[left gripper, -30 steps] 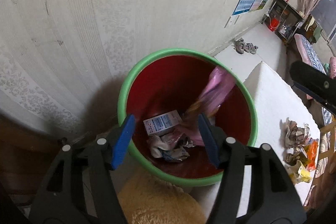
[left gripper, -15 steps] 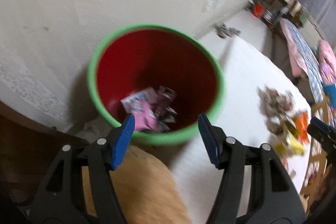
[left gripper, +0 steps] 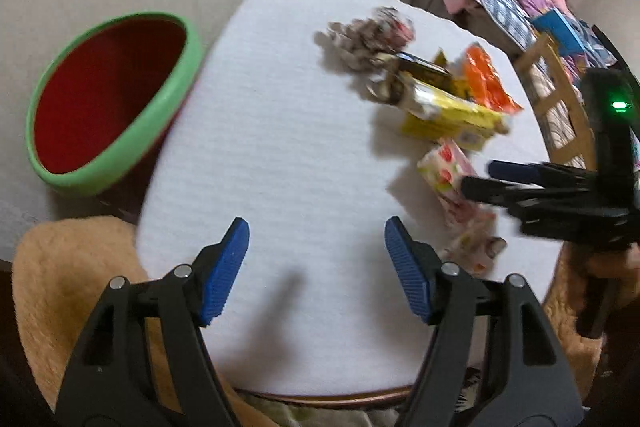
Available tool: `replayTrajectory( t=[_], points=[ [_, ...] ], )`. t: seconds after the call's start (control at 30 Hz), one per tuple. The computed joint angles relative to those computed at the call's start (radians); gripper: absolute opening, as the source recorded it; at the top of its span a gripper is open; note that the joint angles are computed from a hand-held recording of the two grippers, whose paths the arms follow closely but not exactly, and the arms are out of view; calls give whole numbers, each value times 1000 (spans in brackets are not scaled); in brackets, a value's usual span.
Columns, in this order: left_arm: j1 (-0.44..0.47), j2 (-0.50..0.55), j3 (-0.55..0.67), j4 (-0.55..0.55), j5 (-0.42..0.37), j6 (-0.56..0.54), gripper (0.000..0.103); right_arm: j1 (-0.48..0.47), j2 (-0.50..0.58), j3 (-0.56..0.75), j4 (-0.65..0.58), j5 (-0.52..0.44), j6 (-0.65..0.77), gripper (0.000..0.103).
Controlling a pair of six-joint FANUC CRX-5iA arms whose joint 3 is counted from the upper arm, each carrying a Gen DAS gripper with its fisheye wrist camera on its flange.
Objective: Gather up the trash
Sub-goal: 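Move back to the table and grasp the strawberry-print wrapper with the right gripper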
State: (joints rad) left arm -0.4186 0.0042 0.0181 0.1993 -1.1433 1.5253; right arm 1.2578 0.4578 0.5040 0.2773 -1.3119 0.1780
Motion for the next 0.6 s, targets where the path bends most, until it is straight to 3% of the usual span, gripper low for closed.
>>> replayTrajectory(
  t=[0.07,0.23,0.3,0.6],
  points=[
    [-7,-2,3,2,-4,-11,67,2,49,56,2,-52,51,69],
    [-23,-7,-4,35,-1,-64,71,8,59,68,24,-55,113,51],
    [-39,-1,-1,41,2,-85,71,12,27,27,28,-17,99,27],
    [-132,47,32,51,-11,-246,75,57,-116,-158,93,1,-79,27]
  ],
)
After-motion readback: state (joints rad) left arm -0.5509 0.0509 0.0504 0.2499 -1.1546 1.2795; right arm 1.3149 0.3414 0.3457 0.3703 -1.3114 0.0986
